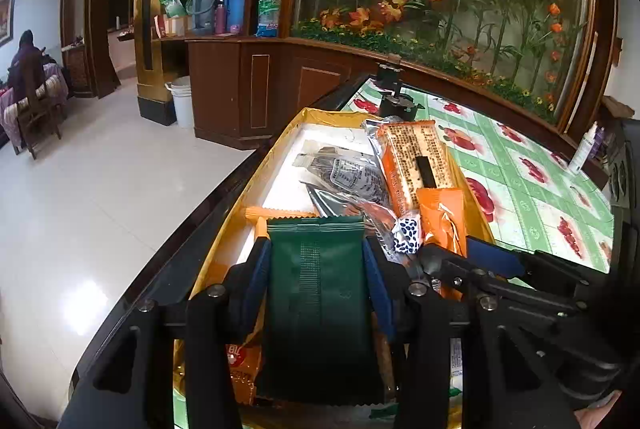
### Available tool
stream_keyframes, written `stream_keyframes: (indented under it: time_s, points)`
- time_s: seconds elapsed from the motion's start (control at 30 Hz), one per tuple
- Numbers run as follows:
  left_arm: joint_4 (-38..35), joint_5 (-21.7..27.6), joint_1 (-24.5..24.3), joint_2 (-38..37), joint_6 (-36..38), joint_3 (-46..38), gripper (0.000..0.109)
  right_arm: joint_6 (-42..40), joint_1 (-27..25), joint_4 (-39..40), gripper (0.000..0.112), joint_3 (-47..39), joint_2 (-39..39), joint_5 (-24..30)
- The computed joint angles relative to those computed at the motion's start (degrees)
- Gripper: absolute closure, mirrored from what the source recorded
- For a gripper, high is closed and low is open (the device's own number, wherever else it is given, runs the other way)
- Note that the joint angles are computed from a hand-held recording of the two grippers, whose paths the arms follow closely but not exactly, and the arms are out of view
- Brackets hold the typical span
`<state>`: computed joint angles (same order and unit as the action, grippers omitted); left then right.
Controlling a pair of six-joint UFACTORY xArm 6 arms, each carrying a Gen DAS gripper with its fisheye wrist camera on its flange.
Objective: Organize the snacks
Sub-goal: 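Lower the orange bag into the box with right gripper while left gripper lowers the green bag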
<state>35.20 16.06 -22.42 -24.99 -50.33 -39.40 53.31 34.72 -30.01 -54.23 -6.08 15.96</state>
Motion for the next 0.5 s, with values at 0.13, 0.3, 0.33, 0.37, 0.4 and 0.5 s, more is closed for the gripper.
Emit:
stream_keyframes:
  time_s: [0.13, 0.3, 0.33, 0.37, 0.4, 0.5]
  points:
    - [0.43, 0.56, -0.14, 0.12, -0.82, -0.33, 0.064, 0.57, -0.19, -0.97, 0.067, -0.28, 0.18, 0.28]
    - [3.10, 1.30, -0.17, 1.51, -3.68, -1.81, 0.064, 2.76, 0.06, -4.83, 0.067, -1.11, 0.60, 1.71]
    - [3.59, 1.39, -0.12, 1.63, -4.11, -1.97, 0.064, 2.93, -0.02, -5.46, 0.067, -1.33, 0.82, 1.84]
    - [3.94, 1.48, -0.04, 1.64, -4.38, -2.04, 0.064, 3.40, 0.08, -6.18, 0.067, -1.35, 0.77, 2.07]
    - [4.09, 1.41, 0.07, 1.70, -4.49, -2.05, 0.064, 4.12, 0.33, -6.95, 0.067, -1.44, 0.77, 2.37]
    - [4.94, 1.46, 0.23, 1.98, -5.47, -2.23, 0.058, 5.20, 0.58, -8.40, 0.066, -1.45, 0.64, 2.78]
